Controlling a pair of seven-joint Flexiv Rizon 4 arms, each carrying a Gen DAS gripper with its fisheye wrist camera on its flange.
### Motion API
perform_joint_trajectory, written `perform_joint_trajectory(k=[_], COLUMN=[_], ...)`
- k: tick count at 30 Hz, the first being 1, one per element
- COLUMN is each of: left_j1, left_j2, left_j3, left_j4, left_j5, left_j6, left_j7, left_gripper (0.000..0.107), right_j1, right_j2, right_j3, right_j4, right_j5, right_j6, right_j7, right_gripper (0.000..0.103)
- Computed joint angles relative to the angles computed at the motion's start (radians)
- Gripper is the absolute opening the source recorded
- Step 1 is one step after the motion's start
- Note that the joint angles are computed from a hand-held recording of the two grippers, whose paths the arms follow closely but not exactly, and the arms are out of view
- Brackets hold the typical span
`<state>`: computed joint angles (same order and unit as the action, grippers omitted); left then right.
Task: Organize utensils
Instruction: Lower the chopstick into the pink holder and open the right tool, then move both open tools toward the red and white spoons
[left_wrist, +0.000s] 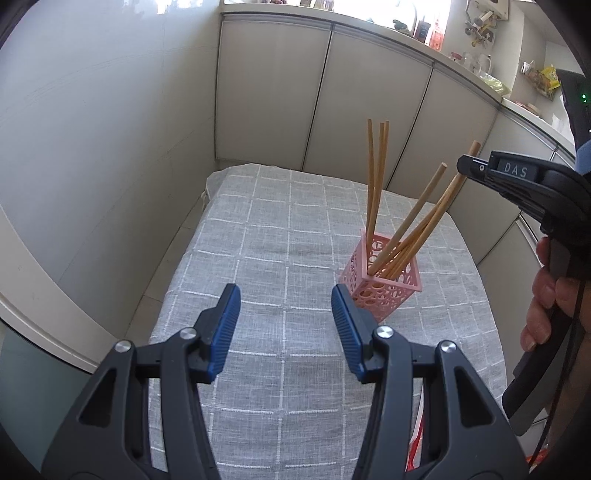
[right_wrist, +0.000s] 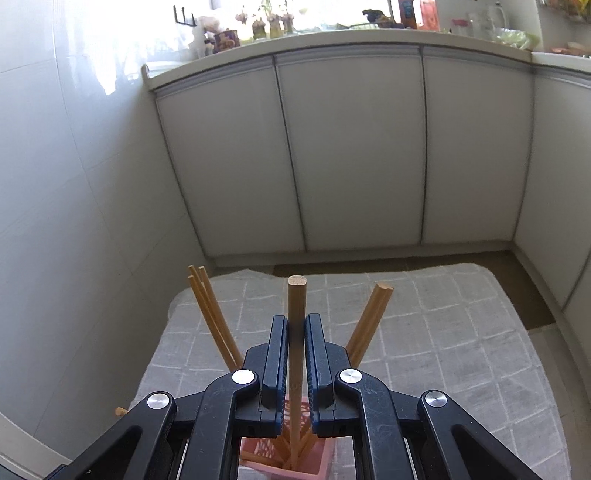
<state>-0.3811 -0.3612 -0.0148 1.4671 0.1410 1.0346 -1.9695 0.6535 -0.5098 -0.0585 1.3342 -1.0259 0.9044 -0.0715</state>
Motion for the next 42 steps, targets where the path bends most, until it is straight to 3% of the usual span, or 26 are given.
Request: perform_joint_trajectory(k=[3,5,9,17,21,24,32,39,42], left_j1=[-0.001,-0.002,0.001,-0.02,-0.007,0.002,-0.02,-0.015,-0.018], left_j2=[-0.002,-0.002,-0.001,0.027,0.055,0.065,0.067,0.013,-0.028], left_j3=[0.001,0.001,-0.01,-0.028,-0.061,-0.086,-0.095,-0.124,-0.14], left_j4=[-0.002,-0.004,-0.009,-0.012,0.029,0.052,0.084,0.075,0.057], left_j5=[0.005,0.007,-0.008,-0.003,-0.066,-0.125,-0.134,-0.213,-0.266], left_j6=[-0.004,-0.009,-0.029,-0.145,-0.182,-0.227,-0.291,-0.32,-0.323], left_j7=[0.003,0.006,0.019,0.083,0.132,0.189,0.216,0.286,0.31], left_gripper=[0.054,0.058,0.069,0.08,0.084,0.084,0.084,0.084,0.084], right_j1=[-0.007,-0.009,-0.017,-0.067,-0.106,-0.112,-0.12,-0.132,-0.143], right_j2=[0.02,0.051,0.11,0.258,0.311,0.333,0.38,0.397,0.392], right_j3=[0.005,0.0,0.028,0.139,0.194,0.225,0.274,0.293,0.306], right_j4=[0.021,0.055,0.106,0.281,0.383,0.429,0.542,0.606,0.614], right_j5=[0.006,-0.028,-0.062,-0.033,0.059,0.129,0.282,0.393,0.518], right_j6=[0.009,0.023,-0.002,-0.052,0.004,-0.016,-0.025,-0.05,-0.064], right_j7=[0.014,0.05,0.056,0.078,0.113,0.097,0.088,0.057,0.023], right_gripper=[0.024,0.043,0.045,0.069,0.073,0.075,0.078,0.079,0.081])
